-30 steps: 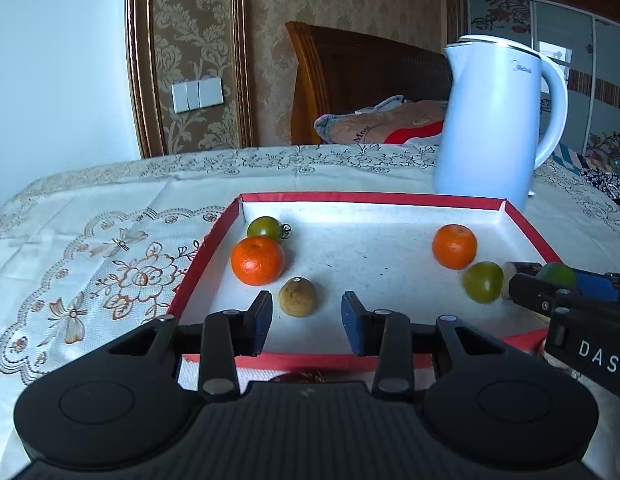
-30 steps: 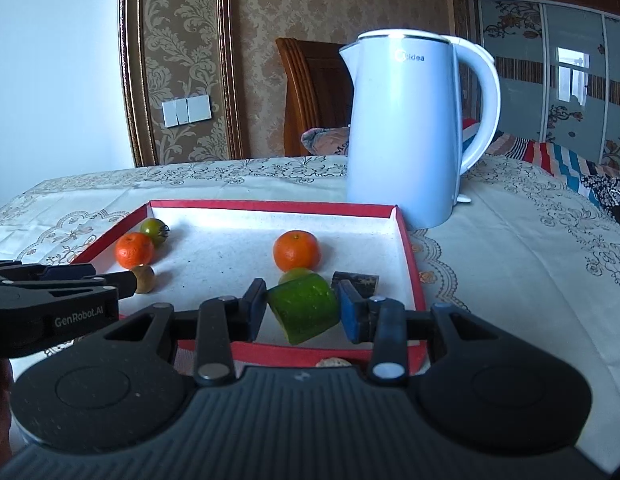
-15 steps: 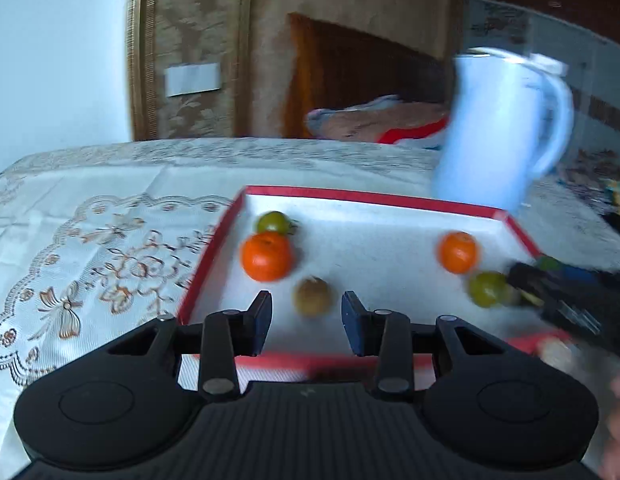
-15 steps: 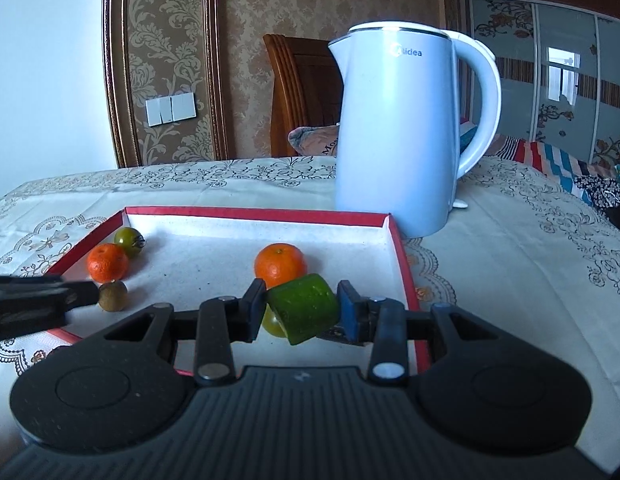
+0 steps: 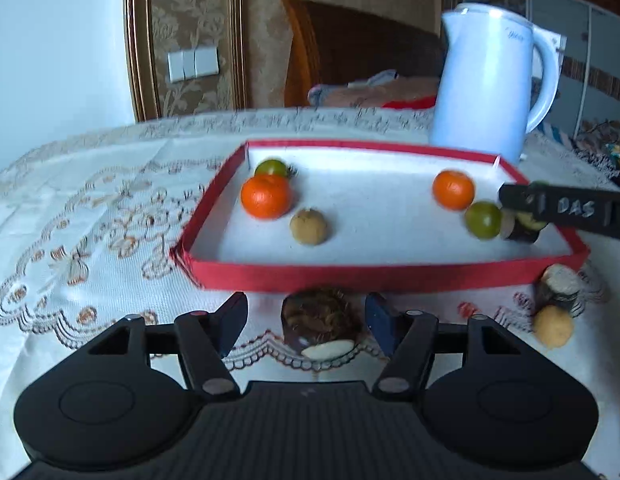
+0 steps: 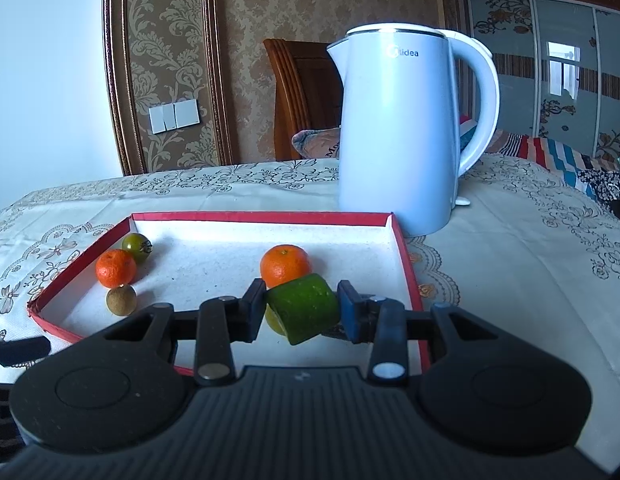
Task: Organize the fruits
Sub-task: 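Lift and carry the cucumber piece and brown fruit over the tray with both grippers, then lower both items into the tray and open both grippers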
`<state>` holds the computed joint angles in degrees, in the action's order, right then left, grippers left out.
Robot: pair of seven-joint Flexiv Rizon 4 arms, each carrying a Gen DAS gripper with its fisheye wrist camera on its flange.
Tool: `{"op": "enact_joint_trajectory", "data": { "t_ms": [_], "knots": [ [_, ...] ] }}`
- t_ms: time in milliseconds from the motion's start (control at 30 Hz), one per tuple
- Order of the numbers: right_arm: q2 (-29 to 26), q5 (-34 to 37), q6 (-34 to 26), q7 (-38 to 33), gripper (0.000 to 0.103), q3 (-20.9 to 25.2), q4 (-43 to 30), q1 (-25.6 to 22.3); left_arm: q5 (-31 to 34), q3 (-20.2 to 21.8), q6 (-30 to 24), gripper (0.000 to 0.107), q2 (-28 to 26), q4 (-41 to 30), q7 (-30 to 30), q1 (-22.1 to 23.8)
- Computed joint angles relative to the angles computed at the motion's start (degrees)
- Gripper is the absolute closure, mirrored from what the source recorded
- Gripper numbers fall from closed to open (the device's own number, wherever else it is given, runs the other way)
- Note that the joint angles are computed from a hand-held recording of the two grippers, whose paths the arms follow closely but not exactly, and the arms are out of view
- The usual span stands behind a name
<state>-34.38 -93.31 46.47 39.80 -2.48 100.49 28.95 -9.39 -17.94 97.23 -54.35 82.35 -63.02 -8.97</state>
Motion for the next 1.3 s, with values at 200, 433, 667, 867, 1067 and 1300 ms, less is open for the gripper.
{"op": "enact_joint_trajectory", "data": {
  "t_ms": [200,433,667,867,1067,1300],
  "knots": [
    [0.2,-0.9,0.2,1.1,0.067,0.1,0.3,-0.1,0.2,0.1,0.1,0.065,-0.4,-0.2,0.6,-0.1],
    [0.1,-0.9,0.5,1.0,0.067,0.1,0.2,-0.2,1.9,-1.6,1.8,0.065,0.1,1.0,1.5,1.1],
    [0.3,-0.9,-0.9,0.6,0.067,0.2,0.2,0.1,4.5,-6.1,4.4,0.065,0.2,0.9,1.6,3.7],
    [-0.3,1.4,-2.3,-3.1,0.067,-0.2,-1.2,0.4,0.4,-0.3,0.0,0.065,-2.3,-8.0,0.2,-2.3],
    [-1.5,5.1,-1.0,-5.2,0.067,-1.3,-3.1,-0.9,-3.0,6.8,-4.1,0.065,-6.8,-18.4,-1.6,-8.1],
    [-4.1,11.1,0.6,-9.6,0.067,-3.0,-5.7,-1.4,-4.3,16.0,-12.1,0.065,-13.1,-31.3,-7.6,-13.0]
  ]
}}
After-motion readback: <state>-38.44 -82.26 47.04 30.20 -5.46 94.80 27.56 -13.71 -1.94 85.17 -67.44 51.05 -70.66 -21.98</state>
